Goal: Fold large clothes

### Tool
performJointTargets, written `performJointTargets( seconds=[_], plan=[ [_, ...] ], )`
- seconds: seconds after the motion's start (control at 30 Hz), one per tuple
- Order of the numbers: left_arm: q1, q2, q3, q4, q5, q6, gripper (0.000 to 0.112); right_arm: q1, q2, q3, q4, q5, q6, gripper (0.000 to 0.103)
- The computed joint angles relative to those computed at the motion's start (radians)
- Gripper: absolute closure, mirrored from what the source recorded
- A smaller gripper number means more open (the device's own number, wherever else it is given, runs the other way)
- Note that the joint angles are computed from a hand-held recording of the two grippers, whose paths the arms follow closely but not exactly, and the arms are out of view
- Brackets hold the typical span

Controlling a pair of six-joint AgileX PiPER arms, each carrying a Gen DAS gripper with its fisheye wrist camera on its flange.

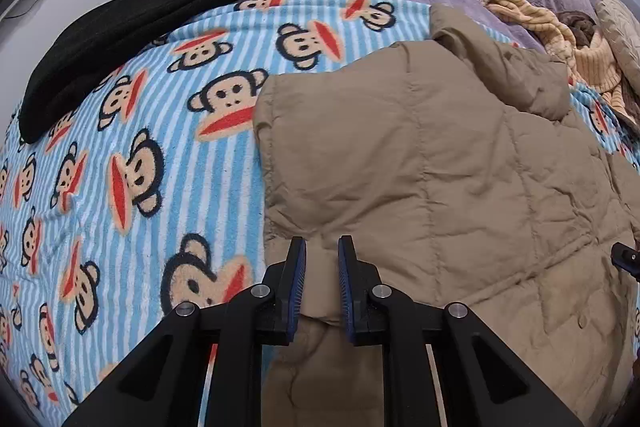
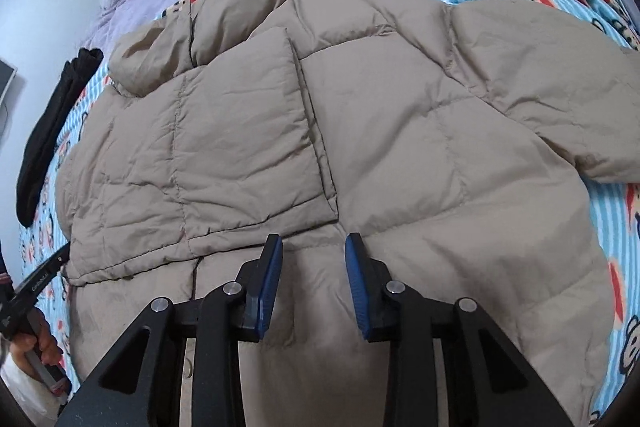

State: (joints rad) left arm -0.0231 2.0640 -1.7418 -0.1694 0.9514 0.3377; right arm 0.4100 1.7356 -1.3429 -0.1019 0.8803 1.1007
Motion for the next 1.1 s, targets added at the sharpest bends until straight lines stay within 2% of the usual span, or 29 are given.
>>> performJointTargets(
  seconds=[0.2,0.27,0.33,0.5,0.63,0.67,0.7,0.73,0.77,0.8,0.9,1.1],
  plan=[
    [-0.083,-0.111,0.102,-0.016,0.024,-0.022,0.094,-0.037,-0.204,0.207,0.08,-0.087,0.047,0.063],
    [-0.123,-0.138,0.135,-0.02,0.031,-0.048,0.094,-0.041,-0.253,0.253,0.082,-0.093,0.074,0.054],
    [-0.166,-0.16,0.165,-0.014,0.031,-0.078,0.094,-0.041,-0.291,0.286,0.077,-0.099,0.105,0.05],
    [-0.278,-0.181,0.192,0.004,0.054,-0.159,0.094,-0.105,-0.434,0.425,0.118,-0.121,0.102,0.044],
    [-0.368,-0.169,0.176,0.015,0.077,-0.218,0.094,-0.181,-0.541,0.498,0.138,-0.088,0.058,0.043],
    [-0.39,-0.167,0.172,0.022,0.079,-0.236,0.075,-0.211,-0.571,0.517,0.15,-0.078,0.035,0.043],
    [-0.41,-0.16,0.162,0.032,0.082,-0.255,0.05,-0.245,-0.598,0.535,0.167,-0.069,0.006,0.043],
    [-0.427,-0.159,0.157,0.053,0.076,-0.287,0.009,-0.28,-0.619,0.553,0.184,-0.064,-0.024,0.043],
    [-0.453,-0.182,0.182,0.08,0.032,-0.329,0.01,-0.319,-0.642,0.569,0.203,-0.055,-0.056,0.043],
    [-0.466,-0.182,0.175,0.084,0.028,-0.331,0.01,-0.367,-0.665,0.585,0.229,-0.045,-0.097,0.043],
    [-0.514,-0.157,0.135,0.107,0.045,-0.383,0.01,-0.502,-0.713,0.619,0.298,-0.018,-0.219,0.042],
    [-0.582,-0.096,0.045,0.153,0.078,-0.465,0.01,-0.87,-0.742,0.651,0.486,0.043,-0.577,0.041]
  ],
)
